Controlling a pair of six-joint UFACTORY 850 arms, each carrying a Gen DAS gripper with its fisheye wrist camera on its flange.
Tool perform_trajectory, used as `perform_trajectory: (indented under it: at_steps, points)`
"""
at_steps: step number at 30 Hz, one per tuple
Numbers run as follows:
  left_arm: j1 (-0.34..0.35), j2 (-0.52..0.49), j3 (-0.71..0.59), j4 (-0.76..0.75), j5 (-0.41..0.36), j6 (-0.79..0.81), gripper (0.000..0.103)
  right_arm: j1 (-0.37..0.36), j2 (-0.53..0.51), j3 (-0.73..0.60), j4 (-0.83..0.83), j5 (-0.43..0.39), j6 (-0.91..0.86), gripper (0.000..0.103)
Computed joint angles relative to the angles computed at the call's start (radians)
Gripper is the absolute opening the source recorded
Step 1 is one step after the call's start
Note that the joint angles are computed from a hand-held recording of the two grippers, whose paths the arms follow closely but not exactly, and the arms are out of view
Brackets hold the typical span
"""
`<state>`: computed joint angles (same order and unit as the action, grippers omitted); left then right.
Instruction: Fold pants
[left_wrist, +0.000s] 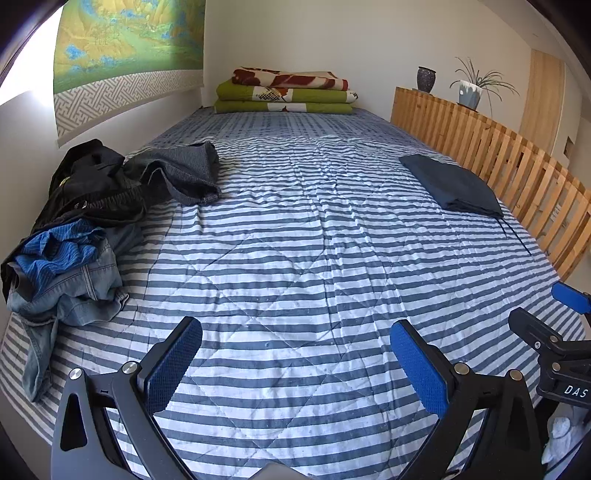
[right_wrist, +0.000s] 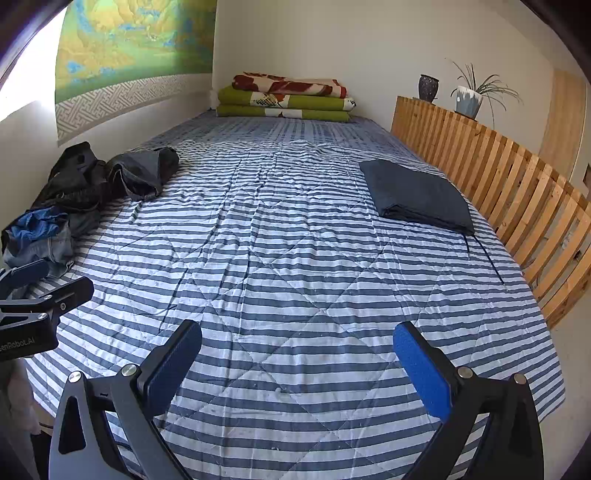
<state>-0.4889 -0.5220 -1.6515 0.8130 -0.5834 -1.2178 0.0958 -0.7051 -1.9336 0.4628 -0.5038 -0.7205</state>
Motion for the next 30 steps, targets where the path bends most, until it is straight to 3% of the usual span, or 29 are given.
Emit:
perform_trajectory:
  at_steps: [30]
  points:
    - [0.003, -0.02, -0.02, -0.012, -0.012, 0.015, 0.103, -0.007, -0.015, -0.018, 0.009, -0.025, 0.007, 0.102]
